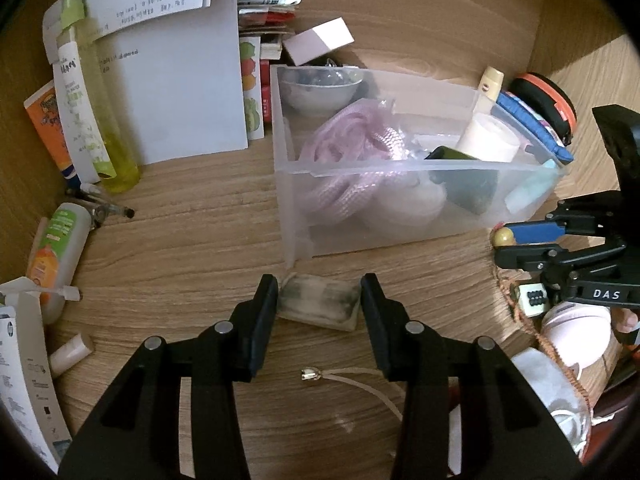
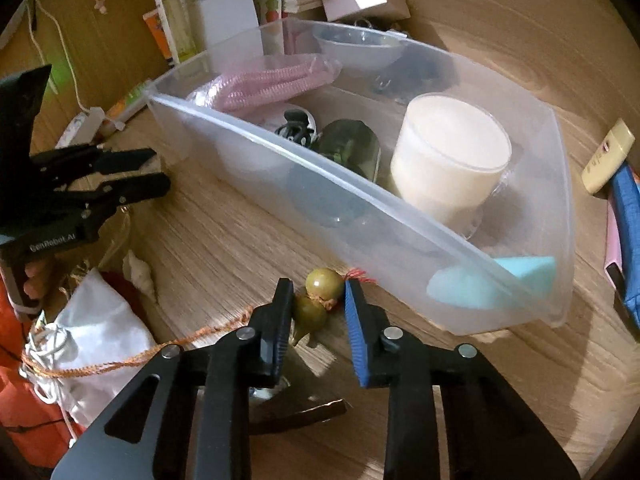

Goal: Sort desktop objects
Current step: 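Grasp and lift the bead keychain with the right tool while the left tool grasps the grey block, then carry both items into the clear box and open both tools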

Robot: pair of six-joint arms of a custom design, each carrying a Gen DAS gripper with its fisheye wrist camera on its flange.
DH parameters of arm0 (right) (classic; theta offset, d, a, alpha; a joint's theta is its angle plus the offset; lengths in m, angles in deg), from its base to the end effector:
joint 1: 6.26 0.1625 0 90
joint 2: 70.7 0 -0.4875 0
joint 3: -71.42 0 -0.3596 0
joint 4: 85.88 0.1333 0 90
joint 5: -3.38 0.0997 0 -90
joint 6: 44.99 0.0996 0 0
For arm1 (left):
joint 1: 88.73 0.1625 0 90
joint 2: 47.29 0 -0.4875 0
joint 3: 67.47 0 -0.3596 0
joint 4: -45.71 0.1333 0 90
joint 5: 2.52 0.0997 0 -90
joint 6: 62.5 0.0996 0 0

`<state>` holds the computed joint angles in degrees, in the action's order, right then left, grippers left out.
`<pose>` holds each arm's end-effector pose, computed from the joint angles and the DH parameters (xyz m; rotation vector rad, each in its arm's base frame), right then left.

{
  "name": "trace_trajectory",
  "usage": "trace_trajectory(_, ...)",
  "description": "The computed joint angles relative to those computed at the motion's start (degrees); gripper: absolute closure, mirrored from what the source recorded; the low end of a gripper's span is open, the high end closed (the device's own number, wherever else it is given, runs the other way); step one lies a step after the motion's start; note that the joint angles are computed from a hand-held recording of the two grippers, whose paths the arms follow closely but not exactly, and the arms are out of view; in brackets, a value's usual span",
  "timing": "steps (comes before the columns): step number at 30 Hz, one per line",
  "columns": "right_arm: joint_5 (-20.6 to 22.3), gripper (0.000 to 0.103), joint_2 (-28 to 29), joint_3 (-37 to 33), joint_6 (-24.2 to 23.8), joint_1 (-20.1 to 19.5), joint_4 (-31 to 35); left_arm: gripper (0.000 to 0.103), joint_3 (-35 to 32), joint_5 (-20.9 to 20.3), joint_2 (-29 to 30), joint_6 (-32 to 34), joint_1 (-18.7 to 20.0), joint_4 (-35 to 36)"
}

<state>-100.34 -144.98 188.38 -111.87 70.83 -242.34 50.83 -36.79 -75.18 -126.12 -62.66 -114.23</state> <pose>-0.0108 -0.5379 0.3397 1.1581 -2.4242 0.2266 -0.3563 -0.4143 -0.0565 0.2218 2.2593 -0.8915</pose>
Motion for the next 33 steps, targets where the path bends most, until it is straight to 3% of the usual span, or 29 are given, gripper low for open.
trace_trajectory(8, 9.6, 0.080, -5.9, -1.5, 1.7, -0.3, 6.2, 0.061, -0.3, 2.9, -1.2, 1.9, -2.5, -1.2)
trace_trajectory(14, 13.2, 0.080, -7.2, -2.1, 2.2, -0.2, 5.1, 0.061, -1.1, 5.4, -1.7, 5.4, -3.1, -3.8)
trace_trajectory(23, 12.6, 0.080, -5.3, -3.7, 3.8, -0.7, 2.0, 0.061, -3.2, 6.9, -1.7, 8.8, -1.1, -4.8)
trace_trajectory(33, 9.9, 0.080, -2.9, -5.0, 4.4, -1.1, -0.4, 0.061, -5.6, 4.9, -0.5, 14.1, 2.1, -8.2)
